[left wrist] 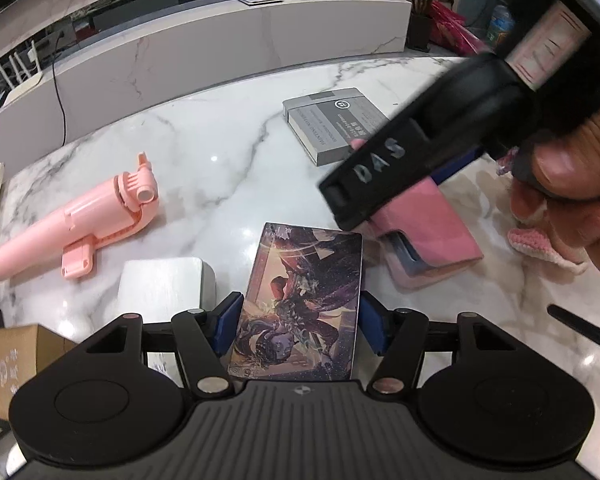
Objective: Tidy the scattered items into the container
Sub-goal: 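Close left tool on the card box while right tool closes on the pink wallet, then lift and carry the card box with left tool while right tool carries the pink wallet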
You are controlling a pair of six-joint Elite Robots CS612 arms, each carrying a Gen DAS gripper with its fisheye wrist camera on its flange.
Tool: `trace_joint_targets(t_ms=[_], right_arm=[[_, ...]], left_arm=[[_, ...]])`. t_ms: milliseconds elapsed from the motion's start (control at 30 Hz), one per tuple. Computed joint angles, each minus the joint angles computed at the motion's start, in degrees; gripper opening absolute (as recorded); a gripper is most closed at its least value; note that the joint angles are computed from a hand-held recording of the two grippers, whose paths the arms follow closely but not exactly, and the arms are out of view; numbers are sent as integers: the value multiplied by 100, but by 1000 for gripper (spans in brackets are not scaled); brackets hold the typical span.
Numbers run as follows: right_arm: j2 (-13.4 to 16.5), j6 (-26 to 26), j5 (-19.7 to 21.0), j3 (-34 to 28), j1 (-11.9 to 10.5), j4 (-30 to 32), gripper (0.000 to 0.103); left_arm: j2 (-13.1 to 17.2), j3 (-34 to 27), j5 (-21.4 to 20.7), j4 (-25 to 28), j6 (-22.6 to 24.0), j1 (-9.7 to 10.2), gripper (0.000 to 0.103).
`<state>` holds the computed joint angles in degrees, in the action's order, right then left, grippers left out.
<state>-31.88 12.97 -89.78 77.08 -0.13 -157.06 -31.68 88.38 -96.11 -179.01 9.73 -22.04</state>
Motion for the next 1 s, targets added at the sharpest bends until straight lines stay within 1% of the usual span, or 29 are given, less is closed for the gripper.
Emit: trace_joint_targets(t_ms=[100, 300, 567, 700, 900, 967, 1000], right_arm=[[-76, -170, 13, 185, -6, -119, 86], [-254, -739, -24, 678, 1, -524, 86], [-463, -1213, 161, 1213, -23, -1010, 85], [-589, -1324, 273, 1413, -23, -1181, 84], [-831, -1417, 438, 1705, -47, -1438, 83], [-927, -1449, 475, 1804, -62, -1546, 82], [-980, -1466, 514, 1858, -75, -1598, 72]], left_arm=[[-38, 40, 24, 52, -2, -6, 71], [-181, 348, 77, -29, 80, -45, 71], [-355, 680, 99, -56, -4, -77, 70], [-444, 798, 107, -50, -28, -86, 70], [-635, 971, 230, -234, -13, -119, 69], [-713, 1022, 311, -311, 11, -142, 69], [-752, 1049, 349, -357, 22, -152, 69]])
